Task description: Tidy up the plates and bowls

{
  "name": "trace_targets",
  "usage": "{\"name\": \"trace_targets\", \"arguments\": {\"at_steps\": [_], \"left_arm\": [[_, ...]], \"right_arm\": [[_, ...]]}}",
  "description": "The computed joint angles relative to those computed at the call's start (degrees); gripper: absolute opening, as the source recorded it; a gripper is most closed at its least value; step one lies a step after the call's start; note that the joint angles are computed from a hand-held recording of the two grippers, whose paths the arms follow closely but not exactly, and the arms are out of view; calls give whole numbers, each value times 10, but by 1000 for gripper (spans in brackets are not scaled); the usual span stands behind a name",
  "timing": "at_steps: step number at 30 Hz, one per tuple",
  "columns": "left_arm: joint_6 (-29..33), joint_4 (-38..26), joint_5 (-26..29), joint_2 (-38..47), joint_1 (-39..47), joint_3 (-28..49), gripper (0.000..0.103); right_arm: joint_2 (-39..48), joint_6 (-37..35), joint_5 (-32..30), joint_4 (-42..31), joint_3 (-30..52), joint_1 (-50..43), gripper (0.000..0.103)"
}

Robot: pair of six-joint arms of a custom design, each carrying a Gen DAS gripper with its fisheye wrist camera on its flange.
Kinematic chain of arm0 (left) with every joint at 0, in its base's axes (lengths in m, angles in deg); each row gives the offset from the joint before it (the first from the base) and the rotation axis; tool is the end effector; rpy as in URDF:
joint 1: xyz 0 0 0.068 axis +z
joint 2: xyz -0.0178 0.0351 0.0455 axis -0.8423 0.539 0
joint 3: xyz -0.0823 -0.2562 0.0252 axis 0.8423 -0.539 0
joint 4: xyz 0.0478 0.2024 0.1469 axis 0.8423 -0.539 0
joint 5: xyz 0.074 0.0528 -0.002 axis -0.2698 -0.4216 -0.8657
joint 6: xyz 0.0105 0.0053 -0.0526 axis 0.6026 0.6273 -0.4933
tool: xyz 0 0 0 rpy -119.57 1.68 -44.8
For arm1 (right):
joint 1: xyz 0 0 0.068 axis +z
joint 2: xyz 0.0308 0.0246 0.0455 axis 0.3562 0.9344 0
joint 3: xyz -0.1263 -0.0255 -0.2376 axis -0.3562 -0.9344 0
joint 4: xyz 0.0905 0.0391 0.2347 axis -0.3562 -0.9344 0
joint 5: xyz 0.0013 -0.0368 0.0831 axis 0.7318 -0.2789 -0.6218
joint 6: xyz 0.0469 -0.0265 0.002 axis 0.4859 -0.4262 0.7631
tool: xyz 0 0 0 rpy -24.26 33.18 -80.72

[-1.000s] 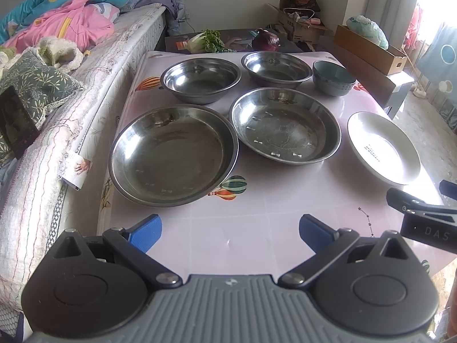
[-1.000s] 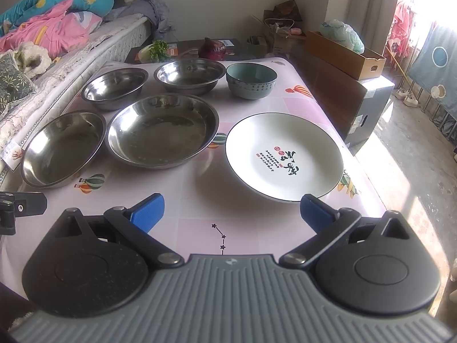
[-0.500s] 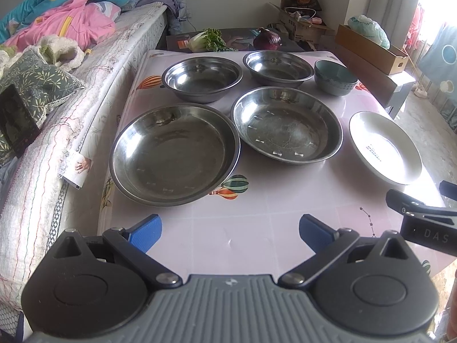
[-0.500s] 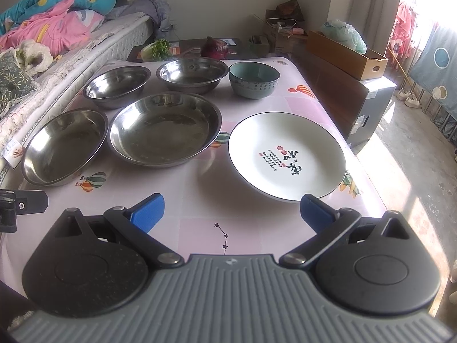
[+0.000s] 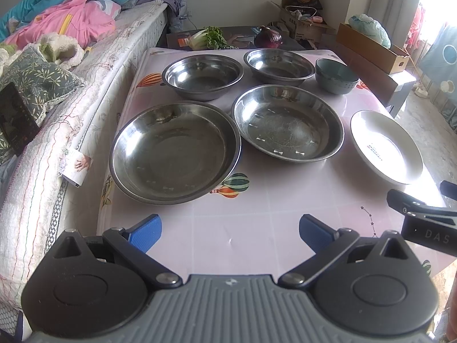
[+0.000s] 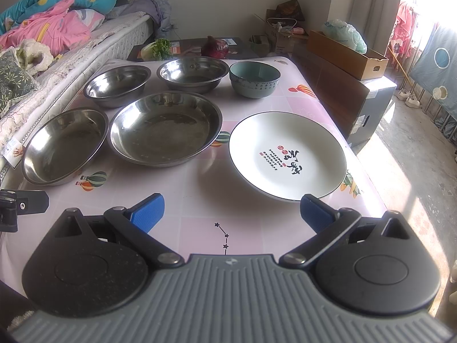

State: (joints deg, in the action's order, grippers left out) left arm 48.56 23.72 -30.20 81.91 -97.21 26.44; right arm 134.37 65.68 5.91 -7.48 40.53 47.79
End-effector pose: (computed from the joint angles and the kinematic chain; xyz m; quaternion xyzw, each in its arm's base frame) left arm 0.2318 -0.1769 0.2016 0.0060 0.9554 -0.0063 0.2952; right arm 0.2061 0.0917 0.1891 -0.0181 0.9278 -0.0139 0.3724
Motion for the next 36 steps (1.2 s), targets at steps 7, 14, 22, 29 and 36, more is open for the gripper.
{"name": "trace_targets", "arguments": {"at_steps": [7,14,22,29,36], "left_arm": [[7,6,0,7,6,0,103],[35,10,-34,30,37,30,103],[81,61,-19,59,121,72,103],[143,105,26,144,204,155,103],[229,125,51,266,259,287,103]], "right_arm": [[9,-3,-1,15,-6,-4,102],[34,-88,-20,84,13,-38,102],[99,-213,-126,194,73,-94,102],[258,-197,-290,186,243,-138,102],[502,-70,-436,50,569,-165,102]]}}
